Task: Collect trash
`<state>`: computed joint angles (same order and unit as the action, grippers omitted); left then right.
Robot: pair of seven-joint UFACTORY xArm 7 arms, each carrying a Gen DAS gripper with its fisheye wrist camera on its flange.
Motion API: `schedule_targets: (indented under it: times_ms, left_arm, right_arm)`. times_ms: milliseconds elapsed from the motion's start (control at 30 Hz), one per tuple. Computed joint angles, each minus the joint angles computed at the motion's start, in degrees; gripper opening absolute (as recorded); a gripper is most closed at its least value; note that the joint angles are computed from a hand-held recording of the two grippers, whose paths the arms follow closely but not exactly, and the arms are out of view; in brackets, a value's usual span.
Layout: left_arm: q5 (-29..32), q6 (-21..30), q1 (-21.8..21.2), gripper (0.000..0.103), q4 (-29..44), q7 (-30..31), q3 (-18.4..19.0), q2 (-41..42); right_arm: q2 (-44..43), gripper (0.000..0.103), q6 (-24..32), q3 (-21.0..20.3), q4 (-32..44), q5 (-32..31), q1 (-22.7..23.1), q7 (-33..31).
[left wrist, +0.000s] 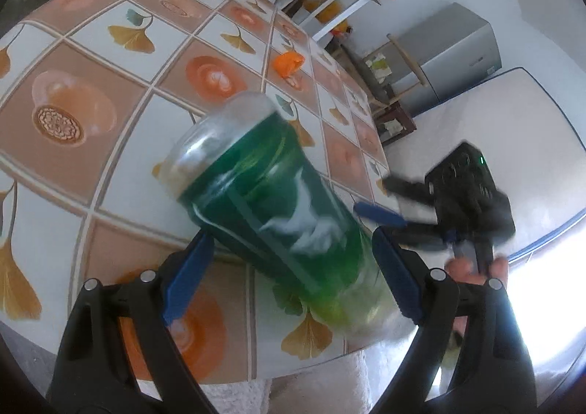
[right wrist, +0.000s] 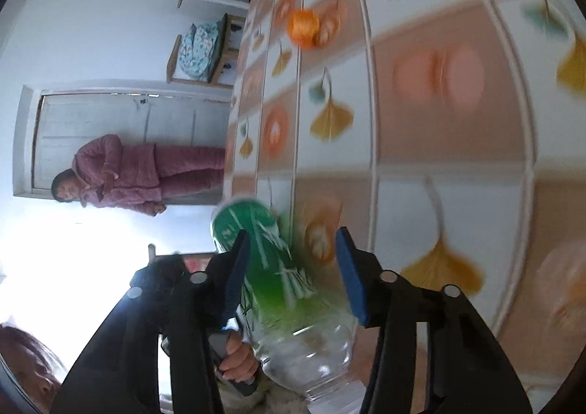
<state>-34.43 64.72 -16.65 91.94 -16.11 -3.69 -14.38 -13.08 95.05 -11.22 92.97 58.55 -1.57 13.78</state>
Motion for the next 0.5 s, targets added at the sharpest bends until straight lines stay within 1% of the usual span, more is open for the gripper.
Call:
schedule_targets:
  times_ms: [67, 167, 233, 267, 333, 367, 400, 500]
  left_arm:
    - [0.62, -0.61, -0.02, 0.083, 0.6, 0.07, -0.32, 0.52]
    - [1.35, -0.3, -0.08, 0.083, 1.82, 0.14, -0.58, 1.32]
    - [1.61, 0.04, -0.01, 0.083, 2.26, 0.3, -0.54, 1.44]
    - [2.19, 0.46, 0.08, 0.083, 2.42, 0.44, -0.6, 1.34]
    - [4.66, 2.43, 0.34, 0.083, 3.78, 0.12, -1.05, 1.8]
    - [6.76, 4.29, 0.4, 0.084, 4.92, -0.04, -1.59, 2.35]
    - [7.44, 4.93, 0.39, 0.084, 5.15, 0.1, -1.77, 2.42]
    - [7.57, 4.73, 0.16, 0.08, 5.41, 0.07, -2.15, 2.62]
  right_arm:
    - [-2.15, 0.041, -1.91, 0.88, -4.17, 2.19, 0.8, 0.97]
    - [-5.27, 0.038, -4.64, 0.89, -10.59, 6.56, 2.47, 2.17]
    - [-6.47, 0.037, -6.21, 0.65, -12.88, 7.44, 3.3, 2.84]
    - [-6.66, 0.037, -6.97, 0.56, -12.87, 6.41, 3.35, 3.12]
    - [-6.07, 0.037, -8.26, 0.27, -11.25, 4.13, 3.41, 3.09]
    - [-5.16, 0.037, -8.72, -0.09, -9.23, 2.93, 3.3, 2.78]
    - [-3.87, 0.037, -8.91, -0.38, -6.78, 1.83, 3.21, 2.55]
    - [0.86, 0.038, -9.86, -0.09, 2.03, -3.08, 2.05, 2.54]
